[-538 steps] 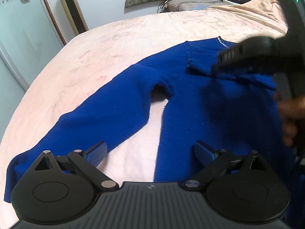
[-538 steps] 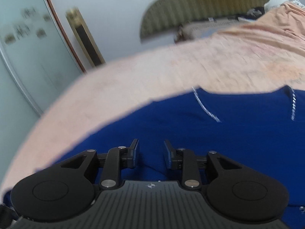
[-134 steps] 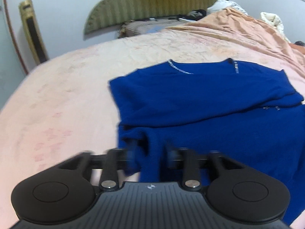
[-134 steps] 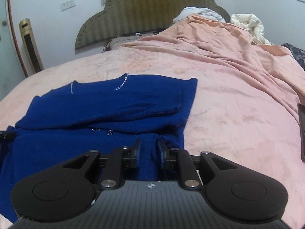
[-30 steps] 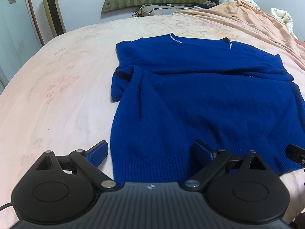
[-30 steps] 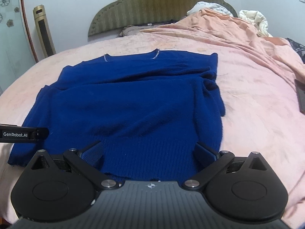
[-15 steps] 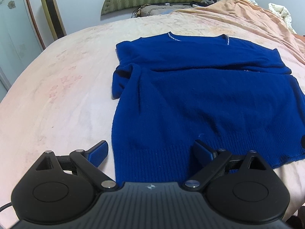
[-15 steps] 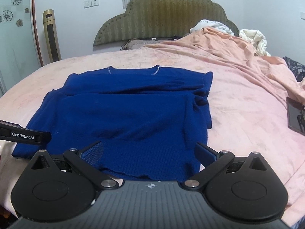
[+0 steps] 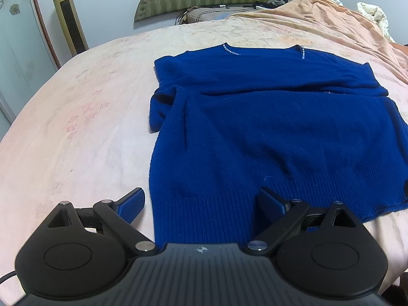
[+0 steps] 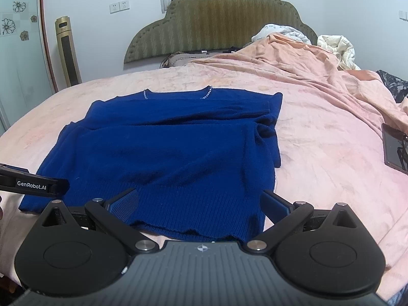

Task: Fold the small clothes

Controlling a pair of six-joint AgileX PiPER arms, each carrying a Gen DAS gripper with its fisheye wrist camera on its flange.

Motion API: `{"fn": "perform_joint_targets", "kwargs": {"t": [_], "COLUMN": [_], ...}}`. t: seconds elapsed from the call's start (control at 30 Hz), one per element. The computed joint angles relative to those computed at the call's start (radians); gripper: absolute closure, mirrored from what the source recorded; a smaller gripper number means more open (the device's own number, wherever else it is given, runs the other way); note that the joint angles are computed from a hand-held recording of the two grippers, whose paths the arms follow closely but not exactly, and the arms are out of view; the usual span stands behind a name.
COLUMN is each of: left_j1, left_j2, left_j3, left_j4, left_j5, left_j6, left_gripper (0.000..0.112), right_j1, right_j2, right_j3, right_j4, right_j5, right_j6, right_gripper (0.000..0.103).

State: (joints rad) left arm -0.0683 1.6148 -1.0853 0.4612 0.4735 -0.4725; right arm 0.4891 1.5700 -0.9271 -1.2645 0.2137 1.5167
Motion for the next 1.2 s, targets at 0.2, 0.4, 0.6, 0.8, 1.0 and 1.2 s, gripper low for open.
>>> {"fn": "perform_joint_targets", "kwargs": {"t": [0.2,0.4,0.6,0.8,1.0,1.2], "left_j1": [0.001,0.000,0.003,0.006,0.024,0.005], "left_j2": [0.000,0.000,0.003,0.004,-0.005,-0.004], "left_j3": [-0.003,-0.003,-0.005,-0.006,0.003,0.003], "left_j4": [-0.009,-0.006,-0.018,-0.025,-0.087,-0.046], "left_j5": [0.003,0.004,0.003,0.003,-0.017,-0.007], "left_j6": [0.007,0.005,0.010,0.017,0.081,0.036], "left_gripper": [0.016,0.016,0.016,0.016,0.016,0.016], "right_j1": [-0.003,-0.006,-0.012,-0.013,-0.045,-0.039], "right_j2": [-0.001,-0.005,-0.009,-0.012,-0.027,-0.036], "right_j3": [0.001,0.002,-0.001,0.004,0.022,0.025], "right_j4": [0.016,0.055,0.158,0.110,0.137,0.126], "right_j5": [-0.006,-0.013,-0.034,-0.013,-0.027,-0.062], "right_j6": [-0.010,-0.034,-0.147,-0.068,-0.068,-0.082], "right_gripper": [0.001,0.001,0.001,0.002,0.003,0.002]}}
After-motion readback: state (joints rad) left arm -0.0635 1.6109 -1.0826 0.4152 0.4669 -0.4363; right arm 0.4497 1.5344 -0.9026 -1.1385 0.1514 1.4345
